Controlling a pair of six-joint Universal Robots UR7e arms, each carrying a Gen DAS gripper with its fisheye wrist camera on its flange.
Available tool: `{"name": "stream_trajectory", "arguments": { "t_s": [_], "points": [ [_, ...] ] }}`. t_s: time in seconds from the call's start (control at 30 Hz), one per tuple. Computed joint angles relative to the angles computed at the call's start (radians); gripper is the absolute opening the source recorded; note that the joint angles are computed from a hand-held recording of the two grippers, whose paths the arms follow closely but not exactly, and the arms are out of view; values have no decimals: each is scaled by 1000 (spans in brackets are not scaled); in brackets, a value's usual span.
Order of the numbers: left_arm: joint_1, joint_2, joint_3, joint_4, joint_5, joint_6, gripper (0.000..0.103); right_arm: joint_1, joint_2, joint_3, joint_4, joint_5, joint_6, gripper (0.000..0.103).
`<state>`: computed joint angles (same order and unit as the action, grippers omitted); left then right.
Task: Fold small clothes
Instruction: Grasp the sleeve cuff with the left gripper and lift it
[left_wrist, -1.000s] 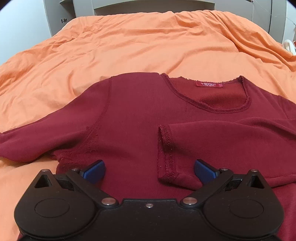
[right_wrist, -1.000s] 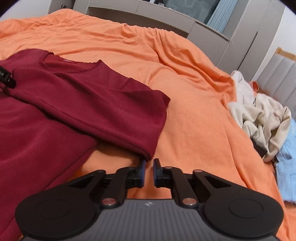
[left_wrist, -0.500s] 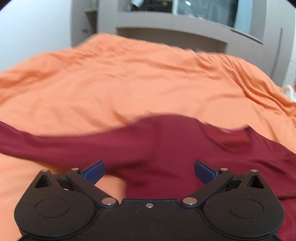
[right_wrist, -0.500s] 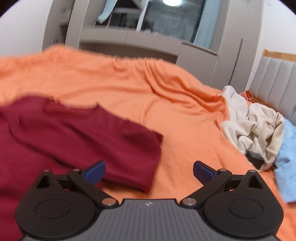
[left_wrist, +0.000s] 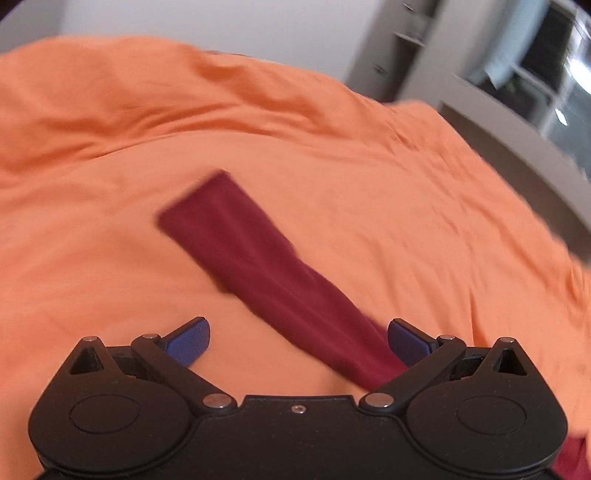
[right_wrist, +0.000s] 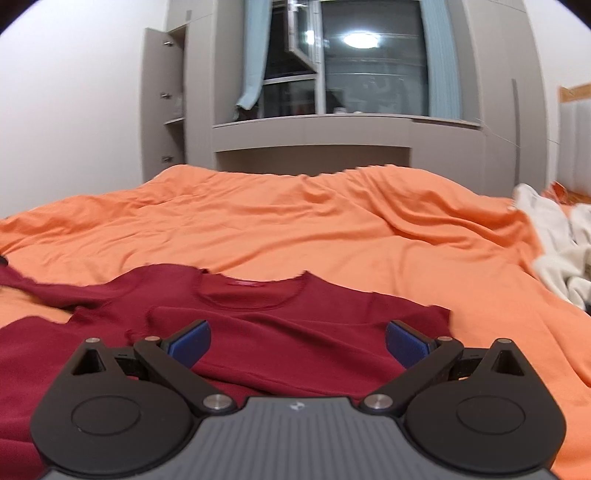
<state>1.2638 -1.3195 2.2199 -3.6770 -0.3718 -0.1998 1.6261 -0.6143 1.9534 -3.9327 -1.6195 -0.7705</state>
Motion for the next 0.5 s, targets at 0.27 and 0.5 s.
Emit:
{"name": "stream_trajectory", "arguments": {
  "t_s": [0.27,0.5],
  "points": [
    [127,-50,-28,-10,-132,-97,101,16,36,-13,17,-43,-44,103],
    [152,11,-57,-286,-181,11,84,14,43,-20,40,-54,-44,103]
  ]
}}
